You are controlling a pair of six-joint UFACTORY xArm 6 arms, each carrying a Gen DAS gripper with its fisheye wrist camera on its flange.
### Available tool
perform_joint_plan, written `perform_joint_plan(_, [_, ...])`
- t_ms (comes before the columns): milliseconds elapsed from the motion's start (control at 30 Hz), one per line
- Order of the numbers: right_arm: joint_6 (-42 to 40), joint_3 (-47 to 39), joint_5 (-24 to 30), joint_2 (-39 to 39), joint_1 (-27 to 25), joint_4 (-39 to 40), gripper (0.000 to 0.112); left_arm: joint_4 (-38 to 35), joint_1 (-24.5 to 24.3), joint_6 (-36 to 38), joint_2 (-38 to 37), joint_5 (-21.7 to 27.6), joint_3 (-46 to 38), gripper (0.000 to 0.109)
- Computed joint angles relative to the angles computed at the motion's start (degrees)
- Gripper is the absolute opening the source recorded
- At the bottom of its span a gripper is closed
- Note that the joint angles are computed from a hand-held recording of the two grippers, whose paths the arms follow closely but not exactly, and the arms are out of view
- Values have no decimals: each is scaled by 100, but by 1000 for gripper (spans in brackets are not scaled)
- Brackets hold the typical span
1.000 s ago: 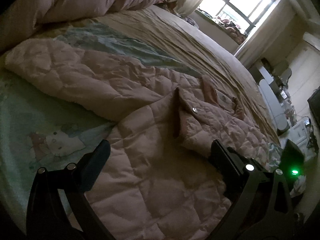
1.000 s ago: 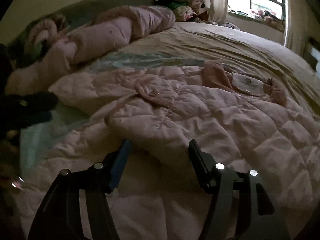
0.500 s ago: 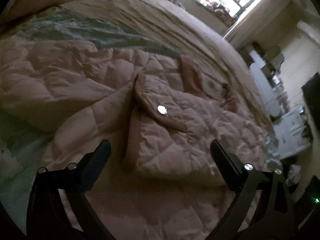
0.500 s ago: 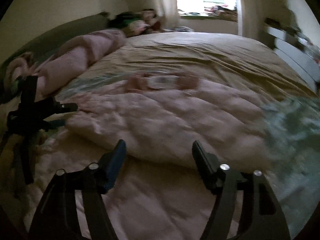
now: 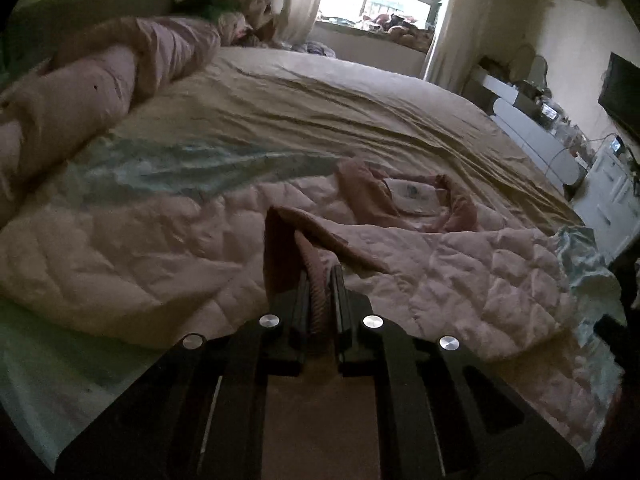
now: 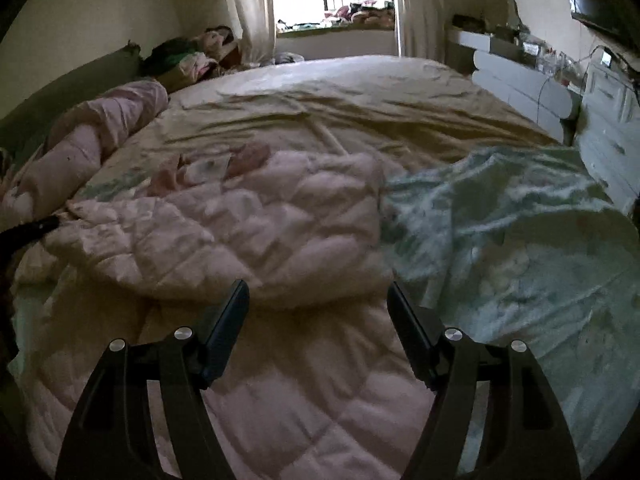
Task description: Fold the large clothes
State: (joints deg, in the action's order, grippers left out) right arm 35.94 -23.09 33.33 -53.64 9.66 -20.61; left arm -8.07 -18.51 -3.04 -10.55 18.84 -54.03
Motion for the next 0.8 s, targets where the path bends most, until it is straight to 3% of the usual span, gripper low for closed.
perform_joint_plan(200, [83, -570, -567, 912, -80, -340, 70, 427, 128, -329, 322, 146, 71, 4])
perform_joint_plan(333, [-150, -1127, -820, 1856, -84, -262, 71, 324, 182, -357, 571, 179, 160, 5])
perform_joint_plan(533, [-256, -1885, -826, 3107, -109, -183, 71, 424, 190, -369, 599, 88, 254, 6])
perform_joint_plan(633, [-474, -2245, -549, 3682, -186, 265, 71, 415, 192, -332, 600, 84, 276, 6])
perform_joint_plan(800, [-534, -2490, -222, 4232, -194, 380, 72, 355, 170, -255, 665, 66, 249, 7])
